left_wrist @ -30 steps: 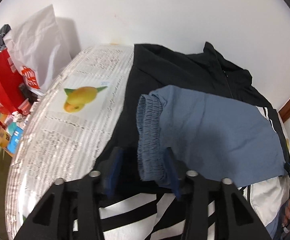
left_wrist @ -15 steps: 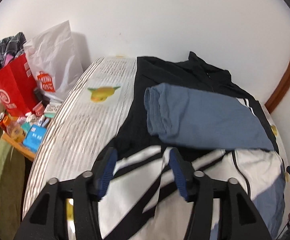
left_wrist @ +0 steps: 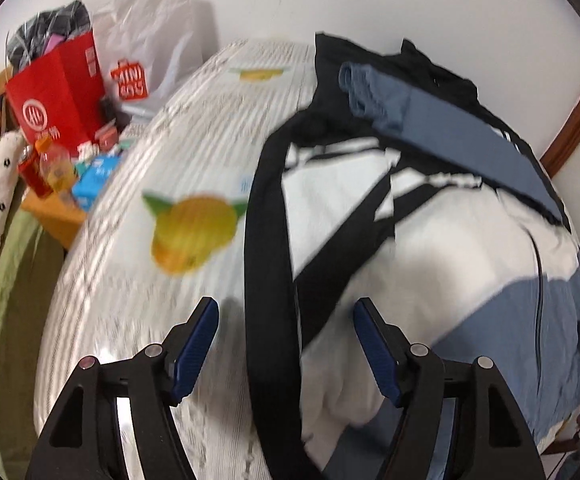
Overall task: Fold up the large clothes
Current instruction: 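Grasp the blue-grey hem with the right tool and lift it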
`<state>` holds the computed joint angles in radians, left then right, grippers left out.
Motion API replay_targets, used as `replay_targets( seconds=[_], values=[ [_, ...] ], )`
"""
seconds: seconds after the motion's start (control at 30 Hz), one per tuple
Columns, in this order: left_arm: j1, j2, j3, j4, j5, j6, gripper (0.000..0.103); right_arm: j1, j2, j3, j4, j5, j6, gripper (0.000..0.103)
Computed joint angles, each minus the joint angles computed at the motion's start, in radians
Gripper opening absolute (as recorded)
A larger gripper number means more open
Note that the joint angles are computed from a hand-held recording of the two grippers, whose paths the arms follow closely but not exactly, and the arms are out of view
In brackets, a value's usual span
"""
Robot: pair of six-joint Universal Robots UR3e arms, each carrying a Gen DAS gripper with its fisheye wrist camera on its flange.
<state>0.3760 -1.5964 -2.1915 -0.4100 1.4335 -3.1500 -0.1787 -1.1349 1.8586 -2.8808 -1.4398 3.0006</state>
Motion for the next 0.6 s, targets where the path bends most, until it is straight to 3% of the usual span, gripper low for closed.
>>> replay_targets(
  seconds=[0.3,0.37,0.43,0.5,0.6],
  values=[
    [-0.076,0.057,-0.134,0.125,0.067,0.003,0.066,0.02,-0.034,0.145,-0.174,-0.026,0.003,0.059],
    [-0.09,0.059,-0.142,0.139,0.08,0.001,0.066,0.033,-0.029,0.17,-0.229,-0.041,0.013,0.052],
    [-0.095,0.071,-0.151,0.135,0.083,-0.002,0.06,0.048,-0.032,0.188,-0.257,-0.048,0.013,0.033],
    [-0.102,0.085,-0.156,0.124,0.091,-0.015,0.039,0.06,-0.044,0.194,-0.246,-0.039,-0.001,0.014],
    [-0.09,0.119,-0.153,0.075,0.066,0.001,0.007,0.089,-0.07,0.197,-0.213,-0.065,-0.018,0.007]
  ],
)
